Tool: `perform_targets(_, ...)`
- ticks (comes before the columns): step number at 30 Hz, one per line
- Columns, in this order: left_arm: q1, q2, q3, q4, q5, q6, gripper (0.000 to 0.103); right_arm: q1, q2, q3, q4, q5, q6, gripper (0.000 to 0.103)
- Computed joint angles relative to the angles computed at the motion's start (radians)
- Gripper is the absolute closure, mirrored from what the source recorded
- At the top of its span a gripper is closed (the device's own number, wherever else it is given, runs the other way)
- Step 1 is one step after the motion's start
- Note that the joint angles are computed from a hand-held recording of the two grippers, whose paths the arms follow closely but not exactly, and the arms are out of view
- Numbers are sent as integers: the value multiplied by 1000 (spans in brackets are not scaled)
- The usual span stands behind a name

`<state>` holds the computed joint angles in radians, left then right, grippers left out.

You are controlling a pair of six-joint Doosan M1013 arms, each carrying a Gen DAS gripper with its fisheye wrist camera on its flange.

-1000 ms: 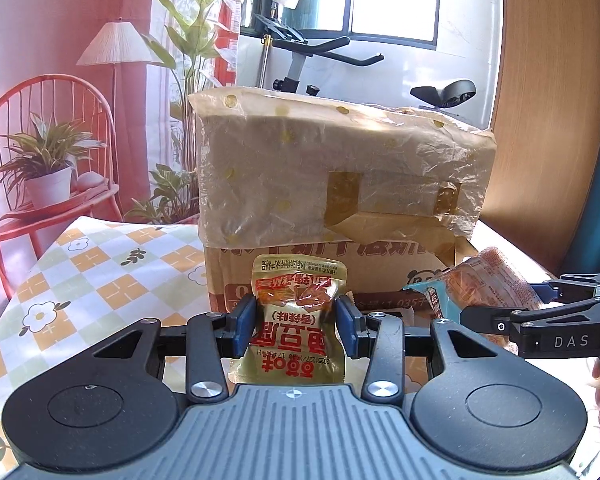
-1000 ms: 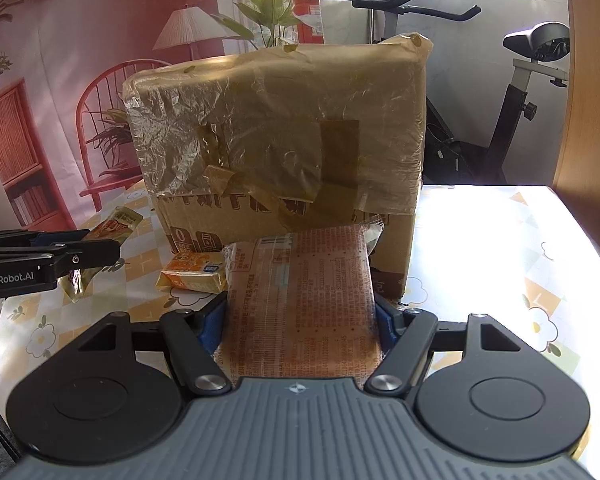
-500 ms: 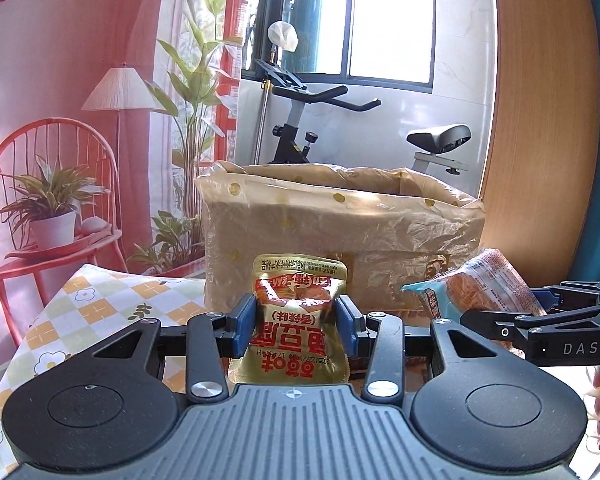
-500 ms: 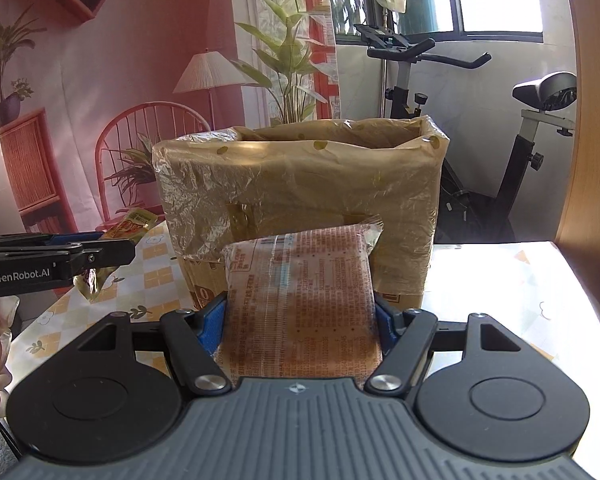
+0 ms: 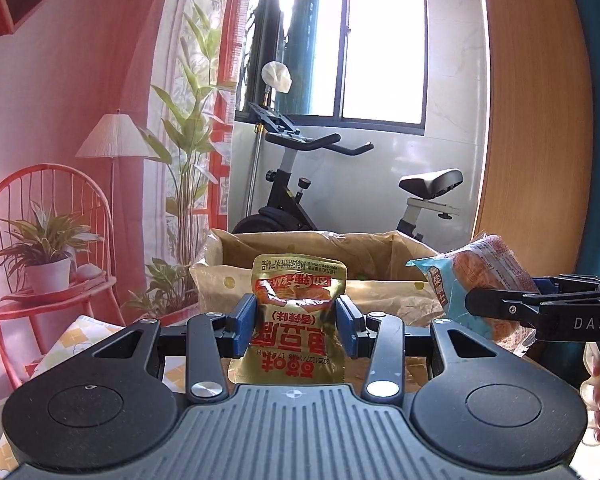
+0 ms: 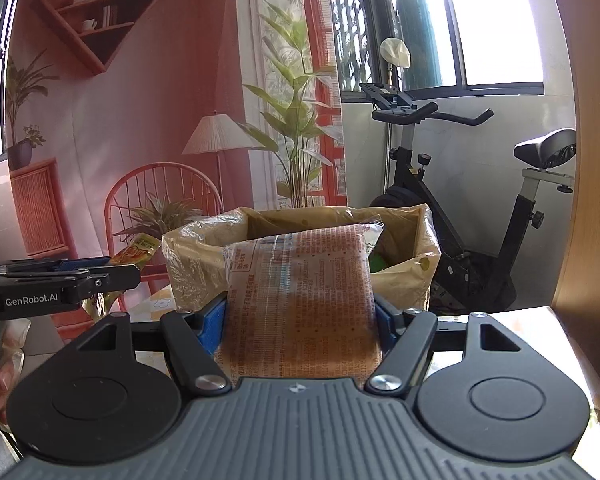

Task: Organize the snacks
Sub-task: 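Carry both packets over the box and open both tools to release, then withdraw both tools from the box and lower them to the snack pile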

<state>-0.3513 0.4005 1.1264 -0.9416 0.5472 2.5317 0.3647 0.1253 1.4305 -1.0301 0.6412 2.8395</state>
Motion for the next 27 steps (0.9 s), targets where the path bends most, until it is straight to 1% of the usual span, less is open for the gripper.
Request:
perform_targets(2, -4, 22, -45, 17, 7, -30, 58, -16, 5, -19, 9, -19, -28, 32)
perform_targets(5, -13, 71, -137, 66, 26, -87, 57, -45, 25, -64, 40, -35, -97, 32)
perform_targets(9, -31, 158, -297, 188, 71, -204, 57, -96, 77, -143, 89, -45, -229, 32)
perform_targets(10, -35, 179, -336, 218, 84, -237, 57, -108, 91, -163, 115, -43, -265, 32)
perform_targets(11, -39, 205, -382, 253, 104, -279, 57, -127, 109, -188, 172, -42, -323, 32)
perform_targets(14, -47, 273, -499, 336, 162, -385, 57, -167, 149, -238, 308, -31, -418, 32)
perform_targets(17, -54, 331, -599, 405, 213, -446, 56, -196, 181, -277, 408, -8, -479, 32)
perform_targets(19, -58, 359, -647, 440, 238, -478, 54, -209, 196, -297, 461, 7, -524, 31)
perform_targets(21, -60, 387, -701, 479, 274, -529, 54, -215, 209, -317, 487, 41, -541, 31)
perform_targets(23, -59, 410, -747, 499, 313, -569, 48, -223, 216, -330, 520, 62, -545, 29)
perform_targets(24, -58, 411, -749, 504, 317, -577, 46, -225, 214, -326, 522, 58, -538, 29)
perform_targets(25, -57, 404, -736, 505, 308, -574, 44, -227, 209, -321, 523, 50, -532, 25)
perform_targets(27, -55, 388, -708, 509, 289, -563, 42, -224, 198, -308, 515, 40, -525, 22)
